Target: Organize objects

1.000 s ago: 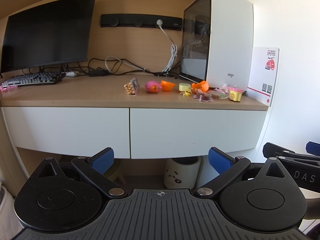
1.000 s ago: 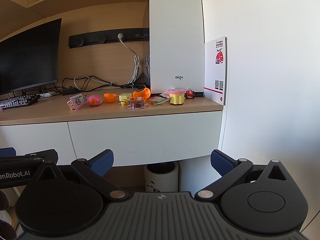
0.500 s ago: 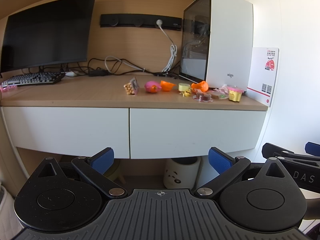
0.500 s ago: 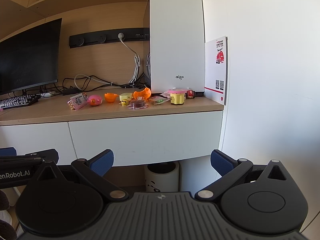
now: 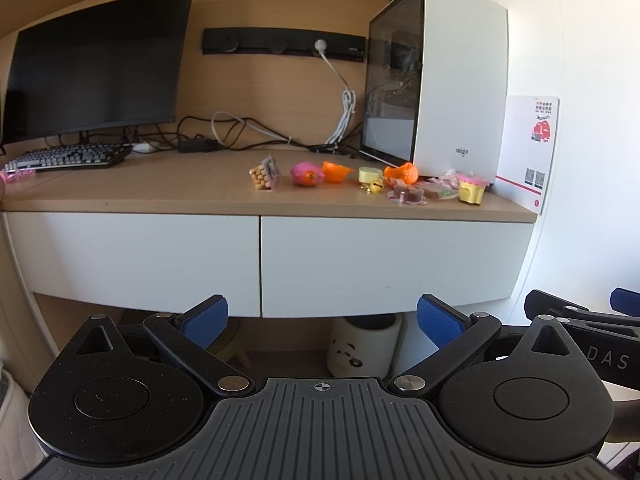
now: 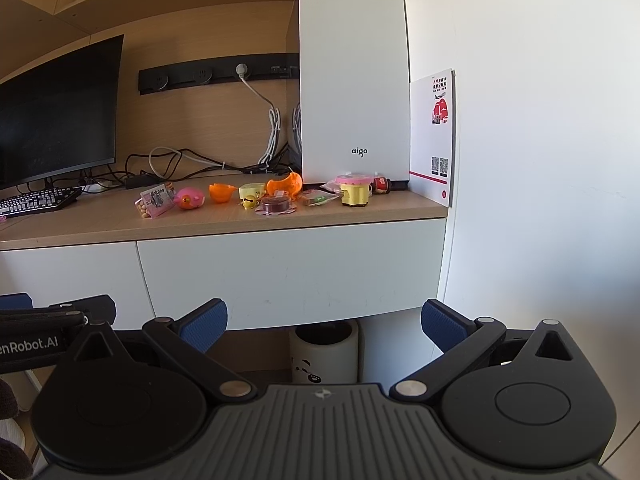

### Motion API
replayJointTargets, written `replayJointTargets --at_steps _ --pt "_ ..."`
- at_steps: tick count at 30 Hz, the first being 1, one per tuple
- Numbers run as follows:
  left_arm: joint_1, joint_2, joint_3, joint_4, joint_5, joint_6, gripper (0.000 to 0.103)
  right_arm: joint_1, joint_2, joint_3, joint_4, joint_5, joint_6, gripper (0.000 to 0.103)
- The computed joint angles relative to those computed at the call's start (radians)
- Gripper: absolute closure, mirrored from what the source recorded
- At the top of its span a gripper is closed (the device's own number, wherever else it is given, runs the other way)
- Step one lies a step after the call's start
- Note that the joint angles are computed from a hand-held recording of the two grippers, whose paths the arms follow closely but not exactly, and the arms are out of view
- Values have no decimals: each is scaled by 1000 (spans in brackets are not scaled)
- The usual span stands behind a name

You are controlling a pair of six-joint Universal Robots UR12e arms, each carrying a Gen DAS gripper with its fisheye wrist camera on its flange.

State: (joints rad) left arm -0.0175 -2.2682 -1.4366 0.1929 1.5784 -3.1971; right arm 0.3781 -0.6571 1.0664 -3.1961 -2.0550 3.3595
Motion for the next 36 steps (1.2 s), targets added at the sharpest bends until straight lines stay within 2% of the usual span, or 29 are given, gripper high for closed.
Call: replayJointTargets --at_steps 27,36 --pt "-5 3 -2 -5 17 -7 0 1 -2 6 0 -7 10 0" --pt "2 -16 4 64 -49 -20 2 -2 -4 11 -6 -12 14 0"
